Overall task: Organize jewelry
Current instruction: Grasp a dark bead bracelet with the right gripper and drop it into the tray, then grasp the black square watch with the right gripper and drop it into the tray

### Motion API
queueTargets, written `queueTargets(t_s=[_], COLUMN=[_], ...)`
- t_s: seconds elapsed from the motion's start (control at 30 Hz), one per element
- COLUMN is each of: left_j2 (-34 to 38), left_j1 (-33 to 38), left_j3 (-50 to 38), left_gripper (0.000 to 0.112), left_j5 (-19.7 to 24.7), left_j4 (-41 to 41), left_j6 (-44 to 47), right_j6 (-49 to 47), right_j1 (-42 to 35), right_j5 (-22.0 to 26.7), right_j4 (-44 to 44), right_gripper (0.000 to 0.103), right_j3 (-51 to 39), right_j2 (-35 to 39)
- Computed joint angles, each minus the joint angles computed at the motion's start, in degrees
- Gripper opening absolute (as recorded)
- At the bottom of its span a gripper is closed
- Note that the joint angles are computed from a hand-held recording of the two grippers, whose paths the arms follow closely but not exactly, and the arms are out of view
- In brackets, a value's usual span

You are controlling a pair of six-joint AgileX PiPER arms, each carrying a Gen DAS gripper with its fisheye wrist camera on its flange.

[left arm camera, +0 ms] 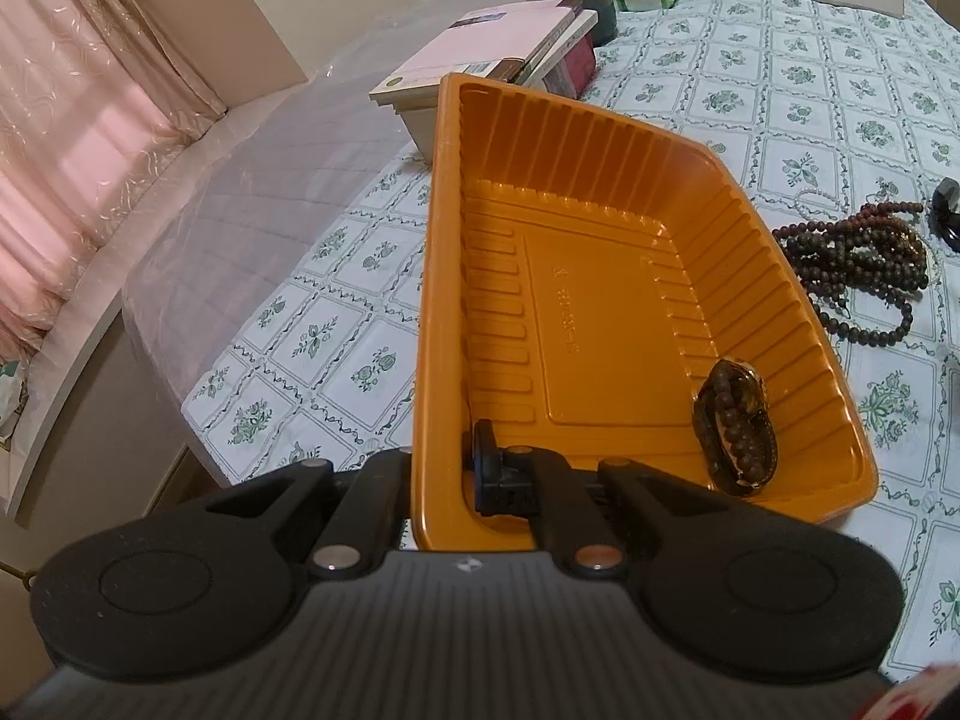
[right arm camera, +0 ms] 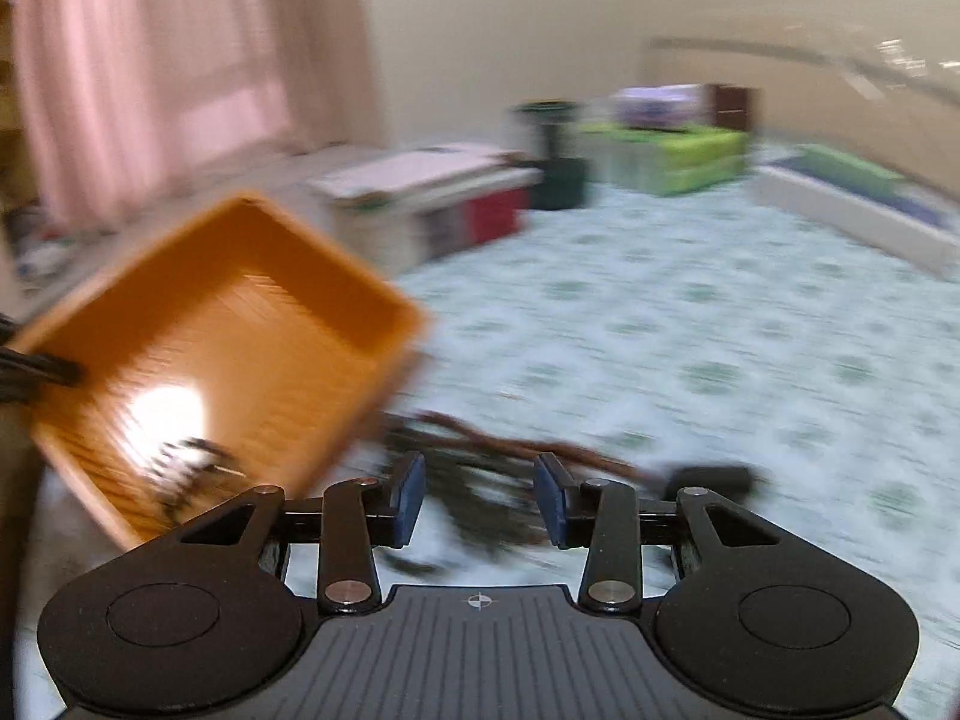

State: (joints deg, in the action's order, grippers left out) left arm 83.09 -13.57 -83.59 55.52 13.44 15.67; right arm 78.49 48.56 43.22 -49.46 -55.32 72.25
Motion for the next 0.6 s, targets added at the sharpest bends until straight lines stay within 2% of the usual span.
queueTargets(t_s=[0.1,0.17,0.37,0.43,0.6], left_j2=[-0.07,0.01,0.07,0.22,0.23], left_j1=[0.08,0.02,-0.40,-0.45,-0.83], left_j3=[0.06,-0.10,-0.42,-0.63,-0.68], left_gripper=[0.004,0.004,0.004,0.004,0.004], left_j5=[0.02,0.14,0.62,0.86,1.19], left_j4=[-0.03,0.01,0.57,0.70,1.29], left_j6=[-0.06,-0.25,-0.66,-0.71,-1.09], right_j6=[2.97,2.03,-1.25,-2.99,-8.68], right_j1=[0.73,-0.71,-6.72,-9.84,-14.31], right_j5=[6.42,7.68,3.81,0.36,-3.45], right_j4=[-2.59,-1.10,3.55,5.09,7.94], right_gripper=[0.041,0.041,0.041,0.041,0.041], right_j3=[5.38,7.91,12.68,13.62,13.47], right_j2=[-4.52,-6.62,-10.38,-10.37,-8.61])
